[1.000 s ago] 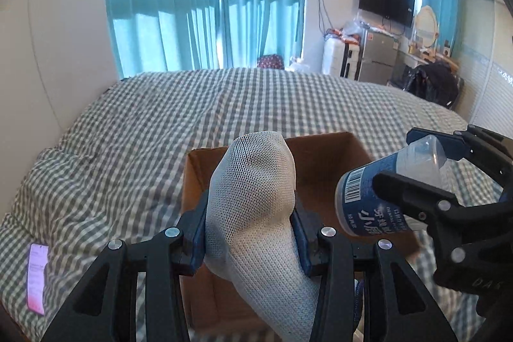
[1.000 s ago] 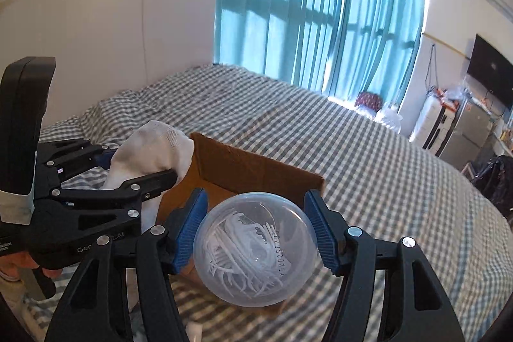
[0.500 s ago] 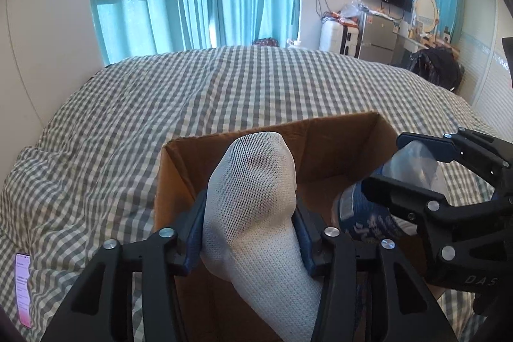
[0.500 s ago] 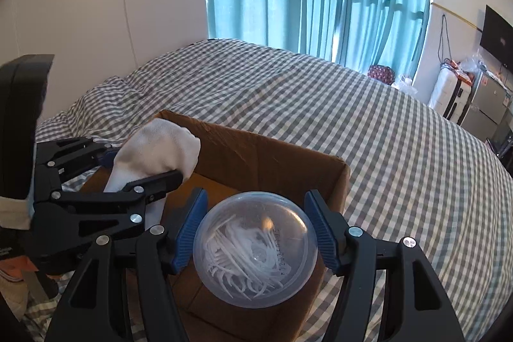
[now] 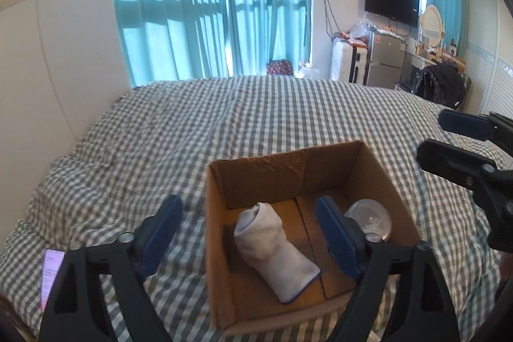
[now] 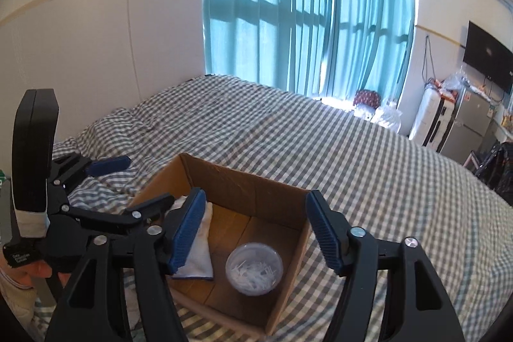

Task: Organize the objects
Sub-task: 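Lower the sock into the box with the left tool while the right tool drops the tub in, then grasp the beige cloth with the left tool while the right tool grasps the white plush toy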

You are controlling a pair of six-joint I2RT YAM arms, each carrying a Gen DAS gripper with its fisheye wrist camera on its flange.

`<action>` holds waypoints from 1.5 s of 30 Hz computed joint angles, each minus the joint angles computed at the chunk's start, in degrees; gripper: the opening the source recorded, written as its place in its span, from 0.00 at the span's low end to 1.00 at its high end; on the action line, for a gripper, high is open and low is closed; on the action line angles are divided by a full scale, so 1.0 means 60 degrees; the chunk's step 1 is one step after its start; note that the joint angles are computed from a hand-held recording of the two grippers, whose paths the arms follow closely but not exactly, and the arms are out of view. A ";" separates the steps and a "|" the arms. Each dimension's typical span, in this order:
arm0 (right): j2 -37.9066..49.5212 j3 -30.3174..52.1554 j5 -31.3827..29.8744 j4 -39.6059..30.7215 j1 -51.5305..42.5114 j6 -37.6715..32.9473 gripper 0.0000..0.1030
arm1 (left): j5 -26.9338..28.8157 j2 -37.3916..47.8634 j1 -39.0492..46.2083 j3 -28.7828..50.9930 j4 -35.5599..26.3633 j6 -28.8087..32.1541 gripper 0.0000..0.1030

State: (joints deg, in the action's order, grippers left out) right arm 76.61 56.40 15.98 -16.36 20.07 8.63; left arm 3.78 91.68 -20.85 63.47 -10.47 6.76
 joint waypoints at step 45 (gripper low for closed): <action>0.1729 -0.2534 0.0843 -0.0152 0.5871 0.6138 0.81 | 0.0996 -0.3495 0.3278 -0.6136 0.0790 0.1704 0.97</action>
State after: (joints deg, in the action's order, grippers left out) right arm 86.98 41.19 21.04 -17.28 55.29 45.46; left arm 9.75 70.71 -1.19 26.65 -5.74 16.98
